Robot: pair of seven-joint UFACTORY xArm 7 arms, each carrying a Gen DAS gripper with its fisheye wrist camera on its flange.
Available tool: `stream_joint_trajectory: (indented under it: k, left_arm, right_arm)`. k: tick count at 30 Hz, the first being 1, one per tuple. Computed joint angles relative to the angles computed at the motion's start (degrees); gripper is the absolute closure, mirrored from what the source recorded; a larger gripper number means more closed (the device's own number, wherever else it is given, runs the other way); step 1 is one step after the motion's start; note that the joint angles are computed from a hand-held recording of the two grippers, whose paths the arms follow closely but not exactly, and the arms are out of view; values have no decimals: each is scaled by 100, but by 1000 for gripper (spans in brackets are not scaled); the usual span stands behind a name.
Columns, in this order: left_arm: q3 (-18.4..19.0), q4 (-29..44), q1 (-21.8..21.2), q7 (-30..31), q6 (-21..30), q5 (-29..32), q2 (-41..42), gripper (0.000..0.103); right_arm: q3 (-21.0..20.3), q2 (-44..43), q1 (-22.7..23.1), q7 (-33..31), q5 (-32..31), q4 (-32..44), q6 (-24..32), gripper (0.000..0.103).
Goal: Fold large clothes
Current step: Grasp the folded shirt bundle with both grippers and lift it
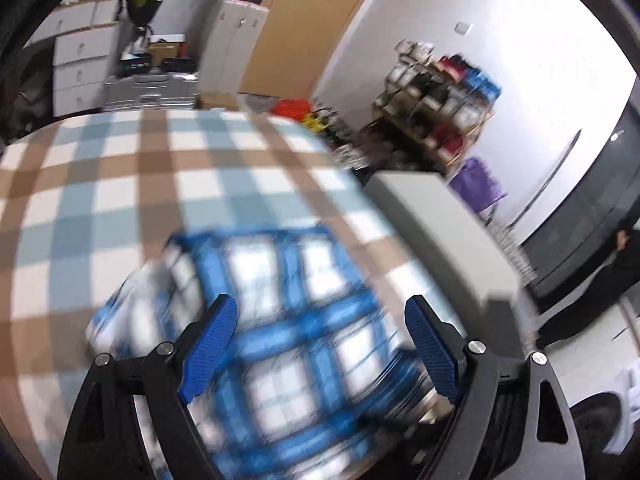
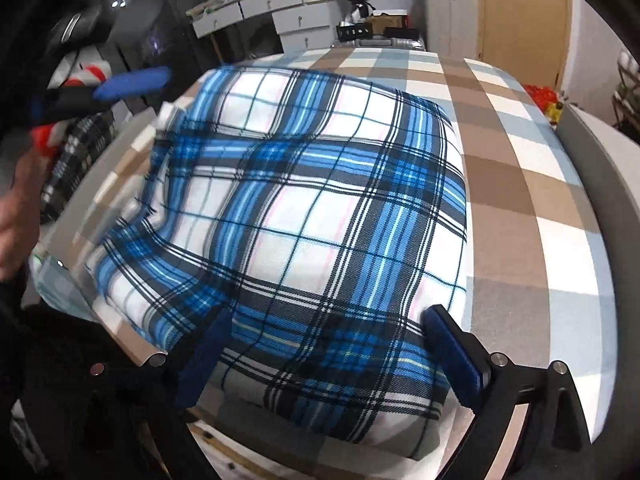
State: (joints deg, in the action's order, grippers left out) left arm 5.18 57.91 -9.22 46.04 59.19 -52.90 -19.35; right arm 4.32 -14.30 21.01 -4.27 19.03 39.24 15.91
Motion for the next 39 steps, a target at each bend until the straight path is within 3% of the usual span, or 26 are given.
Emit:
stream_joint_trajectory:
  k: [2,5,7,11,15,17,19,21,23,25,27,30,37,39]
  left_arm:
    - [-192,388,-16,-321,-219,201,521,20]
    - [-455,894,87,-1168,-68,934,1393,21]
    - [-526,976,170,-1136,-27,907,1687,21]
    - [-648,788,257,-1090,-85,1075,1424,21]
    - [-487,555,363,-1318,72,1201,849,20]
    - [-400,262,438,-1317,-165,1485,622,20]
    - [-298,-143,519,-1304,-510,1642,431,17]
    - [-238,-232,572,-1466,-495,1887,523,16]
    - [-102,-132,654,-1609,-56,1909,834,16]
    - [67,79,763,-1517,623,1501,1226,16]
    - [28,176,903,-1480,873,1323,1394,16]
    - [-25,455,1067,-1241,1424,1026,1728,16]
    - [-295,828,1321,-1159,1813,494,2241,15]
    - [-360,912,1347,-1113,1947,479,2284,15]
  right_arm:
    - [-234,-24,242,-363,483,-23,-41,3]
    - [-567,-86,543,-1034,1342,-23,7,2]
    - [-795,-124,725,-1625,2030,17,116,3]
    - [-1155,-138,856,-2666,3292,178,545,3]
    - [-1472,-397,867,-3703,4846,183,759,3]
    - [-1566,-507,772,-4054,5482,165,758,1]
    - [-1538,-391,585,-4014,5606,256,809,1]
    - [-1571,-93,376,-3853,5513,473,1189,1]
    - [-1563,207,164,-3590,5319,708,1585,1]
    - [-1557,463,-35,-3420,5209,926,2004,1]
    - [-1479,638,-219,-3268,5110,1088,2168,1]
    - [-1472,1042,-509,-3261,5150,1482,2971,1]
    - [-1000,1563,-981,-3233,4821,2111,3691,0]
    - [-815,1598,-1064,-3201,4642,2198,3664,0]
